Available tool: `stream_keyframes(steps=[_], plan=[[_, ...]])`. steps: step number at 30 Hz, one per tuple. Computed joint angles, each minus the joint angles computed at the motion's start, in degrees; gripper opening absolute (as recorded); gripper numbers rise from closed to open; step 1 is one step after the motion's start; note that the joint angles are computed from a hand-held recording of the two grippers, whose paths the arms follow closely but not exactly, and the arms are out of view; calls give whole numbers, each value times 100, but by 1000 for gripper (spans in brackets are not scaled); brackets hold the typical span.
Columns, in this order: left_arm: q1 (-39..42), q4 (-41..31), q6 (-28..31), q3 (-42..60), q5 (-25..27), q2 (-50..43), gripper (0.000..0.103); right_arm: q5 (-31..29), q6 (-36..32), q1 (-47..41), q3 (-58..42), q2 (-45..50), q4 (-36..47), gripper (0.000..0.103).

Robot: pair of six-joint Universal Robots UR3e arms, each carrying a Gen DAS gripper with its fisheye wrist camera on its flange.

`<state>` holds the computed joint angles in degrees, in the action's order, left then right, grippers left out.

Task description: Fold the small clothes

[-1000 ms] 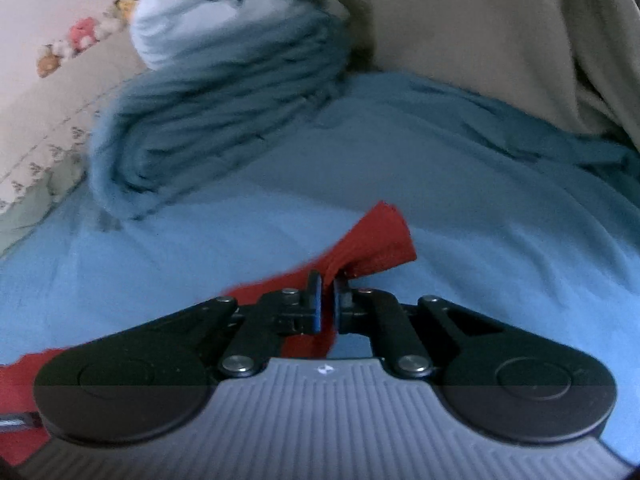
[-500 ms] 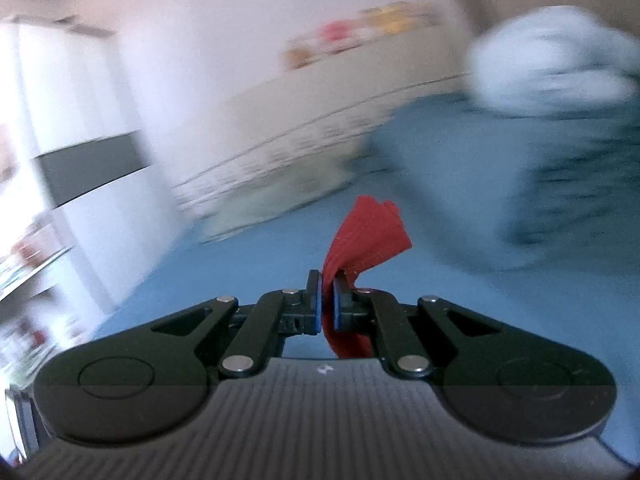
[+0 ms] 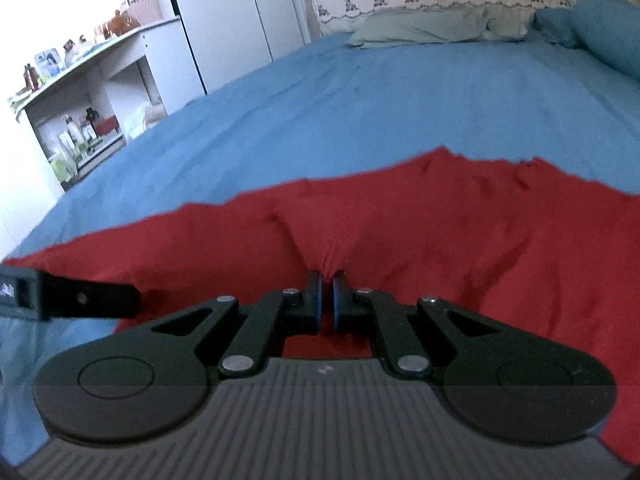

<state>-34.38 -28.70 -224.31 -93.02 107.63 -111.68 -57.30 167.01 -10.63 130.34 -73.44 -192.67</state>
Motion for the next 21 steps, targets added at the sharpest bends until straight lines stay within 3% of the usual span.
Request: stream_keyframes(steps=[6, 11, 13, 14, 16, 18, 21], plan=[[130, 700, 83, -596, -227, 262, 103, 137, -75, 26, -204, 244, -377, 20], [121, 680, 121, -467, -219, 191, 103, -188, -394, 371, -529, 630, -215, 21], [114, 640, 164, -342, -191, 99, 103, -73, -442, 340, -513, 727, -334, 26], [119, 617, 217, -231, -179, 7, 103, -30, -448, 323, -577, 742, -288, 32], [134, 659, 301, -59, -282, -150, 103, 24, -638, 250, -443, 551, -189, 69], [151, 800, 322, 45, -536, -297, 103, 125, -900, 65, -24, 236, -436, 77], [112, 995, 305, 286, -815, -659, 102, 271, -1647, -469, 816, -647, -280, 78]])
